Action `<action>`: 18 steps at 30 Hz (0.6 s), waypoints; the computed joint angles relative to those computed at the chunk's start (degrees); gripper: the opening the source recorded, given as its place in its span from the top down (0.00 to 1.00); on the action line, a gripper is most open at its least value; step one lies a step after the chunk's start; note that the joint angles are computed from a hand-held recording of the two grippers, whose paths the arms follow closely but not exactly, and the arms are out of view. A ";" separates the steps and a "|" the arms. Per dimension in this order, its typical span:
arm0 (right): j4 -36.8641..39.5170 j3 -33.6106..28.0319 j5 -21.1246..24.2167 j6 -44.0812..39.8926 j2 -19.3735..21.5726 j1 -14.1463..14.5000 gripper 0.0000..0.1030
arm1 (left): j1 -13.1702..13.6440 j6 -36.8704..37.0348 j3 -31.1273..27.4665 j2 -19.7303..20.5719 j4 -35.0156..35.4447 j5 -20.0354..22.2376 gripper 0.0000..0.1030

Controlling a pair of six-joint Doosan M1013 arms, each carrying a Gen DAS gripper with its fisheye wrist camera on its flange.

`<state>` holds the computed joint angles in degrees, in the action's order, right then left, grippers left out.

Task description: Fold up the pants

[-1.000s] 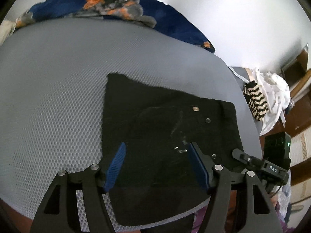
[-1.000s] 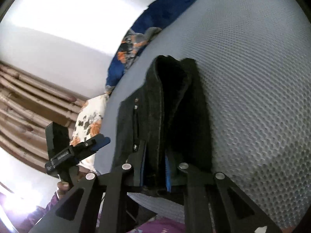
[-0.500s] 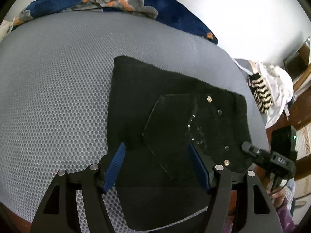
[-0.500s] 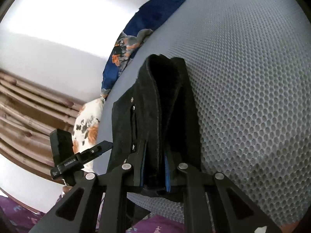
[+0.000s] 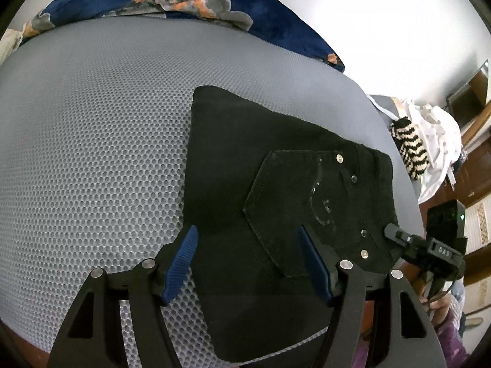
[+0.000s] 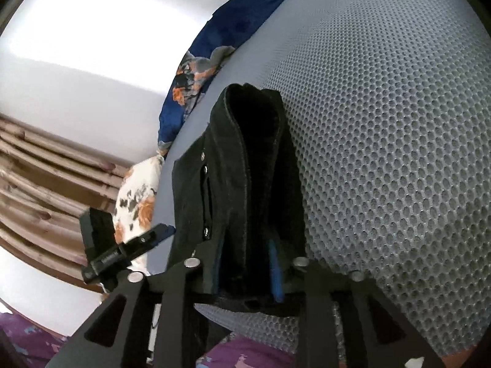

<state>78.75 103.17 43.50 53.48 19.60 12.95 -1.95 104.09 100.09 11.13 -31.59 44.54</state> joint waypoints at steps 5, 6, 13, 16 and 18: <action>-3.64 0.81 -9.90 1.21 -4.06 0.45 0.74 | 0.70 -0.30 0.33 -0.56 -1.46 -0.34 0.34; -1.38 0.89 -10.10 -1.62 -4.56 0.44 0.74 | 0.87 -0.19 0.52 -0.78 -1.65 -0.71 0.34; -5.77 -2.37 -8.59 -5.85 -3.59 3.40 0.74 | 1.92 -0.43 1.05 -1.16 -2.71 -1.30 0.34; -11.53 -2.49 -8.77 -0.50 -2.17 4.01 0.77 | 1.90 0.37 1.23 -1.11 -2.11 -1.44 0.34; -10.88 -2.03 -8.78 0.25 -1.61 3.66 0.83 | 1.00 -0.89 1.20 -1.11 0.78 -2.43 0.34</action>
<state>67.87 101.14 34.72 53.72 17.99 16.62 -0.96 103.19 101.28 10.02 -30.82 42.11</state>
